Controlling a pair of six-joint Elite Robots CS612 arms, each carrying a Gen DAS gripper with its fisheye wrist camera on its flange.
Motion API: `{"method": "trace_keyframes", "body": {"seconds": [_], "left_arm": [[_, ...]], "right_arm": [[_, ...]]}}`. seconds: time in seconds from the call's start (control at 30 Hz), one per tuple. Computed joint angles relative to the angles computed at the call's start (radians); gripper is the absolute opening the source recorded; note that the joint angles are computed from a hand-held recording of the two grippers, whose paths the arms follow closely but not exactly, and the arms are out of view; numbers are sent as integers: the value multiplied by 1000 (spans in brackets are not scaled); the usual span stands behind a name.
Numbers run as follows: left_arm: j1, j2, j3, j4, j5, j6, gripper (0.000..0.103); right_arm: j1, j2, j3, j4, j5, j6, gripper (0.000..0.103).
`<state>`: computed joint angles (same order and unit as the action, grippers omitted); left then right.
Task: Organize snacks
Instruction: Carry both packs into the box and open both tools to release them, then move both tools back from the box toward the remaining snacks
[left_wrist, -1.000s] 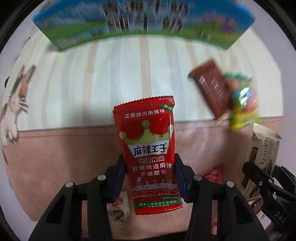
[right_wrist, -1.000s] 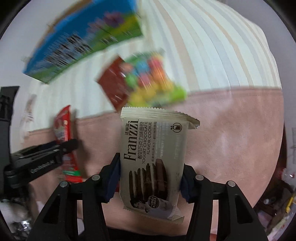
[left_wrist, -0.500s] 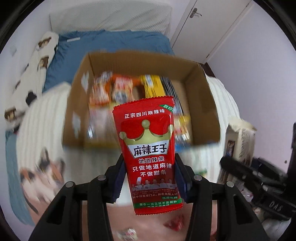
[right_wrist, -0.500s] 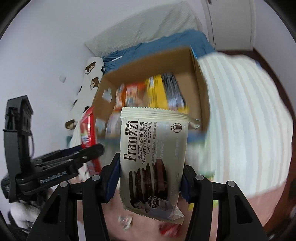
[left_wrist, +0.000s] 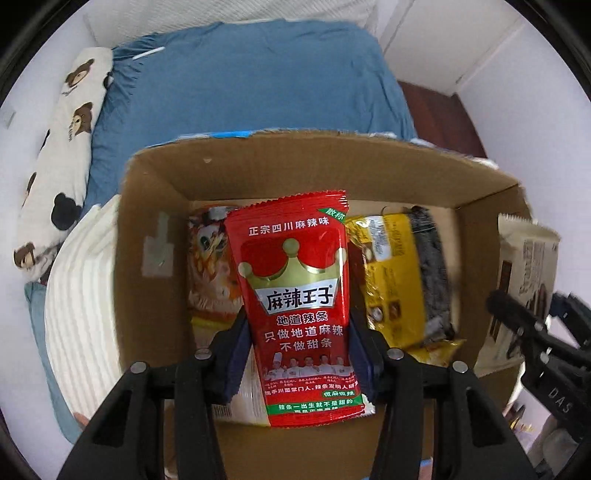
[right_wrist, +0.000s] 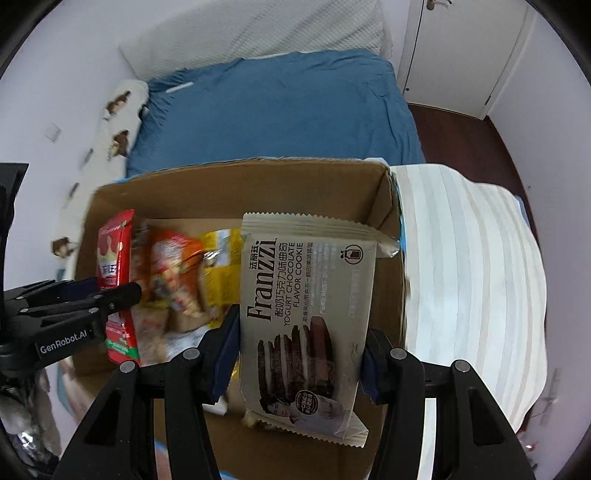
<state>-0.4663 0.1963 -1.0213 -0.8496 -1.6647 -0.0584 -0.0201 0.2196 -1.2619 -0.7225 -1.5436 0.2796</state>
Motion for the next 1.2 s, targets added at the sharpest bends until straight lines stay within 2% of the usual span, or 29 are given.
{"method": "trace_keyframes", "body": {"seconds": [0.1,0.17,0.2,0.23,0.27,0.3,0.53,0.73,0.97,1.2], "left_arm": [[-5,-12,54,17,10,19,49],[-1,-12,70,14,-15,10,57],[0,-8,71,5,-24,10,68],[-1,-7,70,-1,-21,11,84],[-2,-7,69,-3,-17,10,89],[-1,-8,69,-4,-22,9,92],[6,-9,60,-16,-35,-9,92],[6,0,7,-7,-34,-22,93],[8,29,-114,-2,-11,-41,93],[10,85,-302,10,42,-74,93]], "right_arm": [[3,0,40,0,-50,-8,61],[6,-7,78,14,-88,-22,78],[1,-3,75,6,-64,-23,86],[-2,-1,76,3,-44,-21,89],[0,-2,81,3,-53,-18,95],[3,-3,84,0,-69,-18,97],[-2,1,63,14,-37,10,97],[-2,9,14,33,-7,39,98],[11,9,-54,51,2,63,98],[36,5,-135,65,-5,67,98]]}}
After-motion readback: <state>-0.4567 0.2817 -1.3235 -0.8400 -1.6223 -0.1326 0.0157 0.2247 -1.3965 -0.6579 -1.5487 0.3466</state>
